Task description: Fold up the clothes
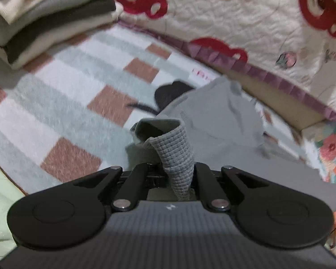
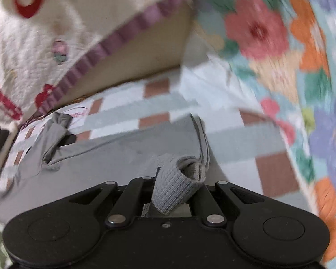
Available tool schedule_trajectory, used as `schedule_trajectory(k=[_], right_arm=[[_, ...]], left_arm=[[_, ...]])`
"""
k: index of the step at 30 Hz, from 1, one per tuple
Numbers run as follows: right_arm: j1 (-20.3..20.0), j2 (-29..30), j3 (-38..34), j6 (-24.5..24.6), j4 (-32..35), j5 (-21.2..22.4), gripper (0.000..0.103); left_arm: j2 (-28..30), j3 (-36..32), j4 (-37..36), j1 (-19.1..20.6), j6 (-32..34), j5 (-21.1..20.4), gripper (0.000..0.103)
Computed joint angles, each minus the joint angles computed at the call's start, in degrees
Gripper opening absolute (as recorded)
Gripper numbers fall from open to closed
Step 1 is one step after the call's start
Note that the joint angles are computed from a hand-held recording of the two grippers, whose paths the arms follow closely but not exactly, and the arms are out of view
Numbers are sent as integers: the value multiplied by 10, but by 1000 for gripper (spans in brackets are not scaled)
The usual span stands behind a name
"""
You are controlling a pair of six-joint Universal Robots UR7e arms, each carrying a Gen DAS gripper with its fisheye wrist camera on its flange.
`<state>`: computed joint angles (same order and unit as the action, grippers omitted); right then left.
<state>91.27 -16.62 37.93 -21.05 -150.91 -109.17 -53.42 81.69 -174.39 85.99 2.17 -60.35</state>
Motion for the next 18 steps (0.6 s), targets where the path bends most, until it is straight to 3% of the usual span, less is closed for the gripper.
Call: schedule_trajectory(k=[4,8,12,18], right_arm=[[8,-27,52,-46,-29,-18,4],[8,-12,26,-34,35,-63,3],[25,2,0,-72,73,-114,3],[26,-25,46,-37,112,-154,7]], left_arm=[[-24,37,-9,-7,-5,16,4],[-35,60,19,0,-40,28,4],[-37,66,14,2,-39,32,4],[-36,52,70,13,-67,35,6]])
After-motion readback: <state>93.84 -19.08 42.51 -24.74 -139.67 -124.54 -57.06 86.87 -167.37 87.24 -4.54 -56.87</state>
